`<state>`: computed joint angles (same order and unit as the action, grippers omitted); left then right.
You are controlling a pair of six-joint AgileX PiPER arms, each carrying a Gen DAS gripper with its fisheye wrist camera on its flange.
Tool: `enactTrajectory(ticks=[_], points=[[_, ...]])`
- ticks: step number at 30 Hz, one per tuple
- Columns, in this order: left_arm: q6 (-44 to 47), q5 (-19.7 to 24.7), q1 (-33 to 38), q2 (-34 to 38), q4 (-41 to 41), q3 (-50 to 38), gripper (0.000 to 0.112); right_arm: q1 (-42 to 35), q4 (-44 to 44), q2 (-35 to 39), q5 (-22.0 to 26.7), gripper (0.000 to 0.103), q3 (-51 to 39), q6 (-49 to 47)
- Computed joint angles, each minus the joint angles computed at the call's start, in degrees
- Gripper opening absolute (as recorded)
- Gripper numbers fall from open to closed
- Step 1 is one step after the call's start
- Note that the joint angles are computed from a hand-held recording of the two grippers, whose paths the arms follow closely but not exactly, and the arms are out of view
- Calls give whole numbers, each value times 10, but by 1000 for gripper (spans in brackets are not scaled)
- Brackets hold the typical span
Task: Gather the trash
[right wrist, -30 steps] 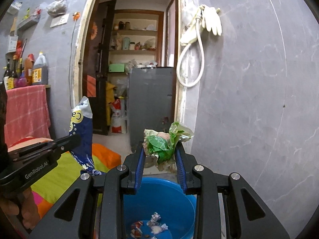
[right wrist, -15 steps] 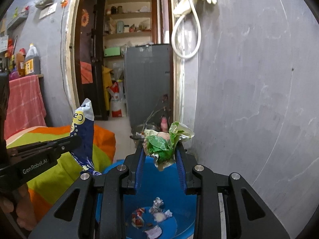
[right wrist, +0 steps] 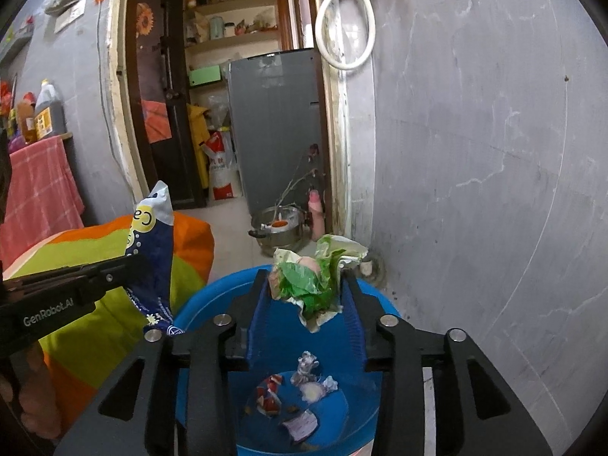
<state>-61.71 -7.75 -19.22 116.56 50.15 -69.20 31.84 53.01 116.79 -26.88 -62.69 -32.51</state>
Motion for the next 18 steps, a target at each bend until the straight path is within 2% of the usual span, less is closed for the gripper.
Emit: enactTrajectory(ticks=[3, 6, 14, 18], points=[[-75, 0, 4, 3, 72, -5, 5, -2, 0, 0, 4, 37, 1, 1], [-109, 2, 7, 4, 104, -9, 16, -3, 3, -3, 8, 40, 2, -3], [-63, -11, 16, -9, 55, 9, 26, 3, 34, -4, 12, 47, -10, -36], [8, -20, 22, -20, -24, 24, 30, 8, 41, -11, 0, 51, -7, -38]])
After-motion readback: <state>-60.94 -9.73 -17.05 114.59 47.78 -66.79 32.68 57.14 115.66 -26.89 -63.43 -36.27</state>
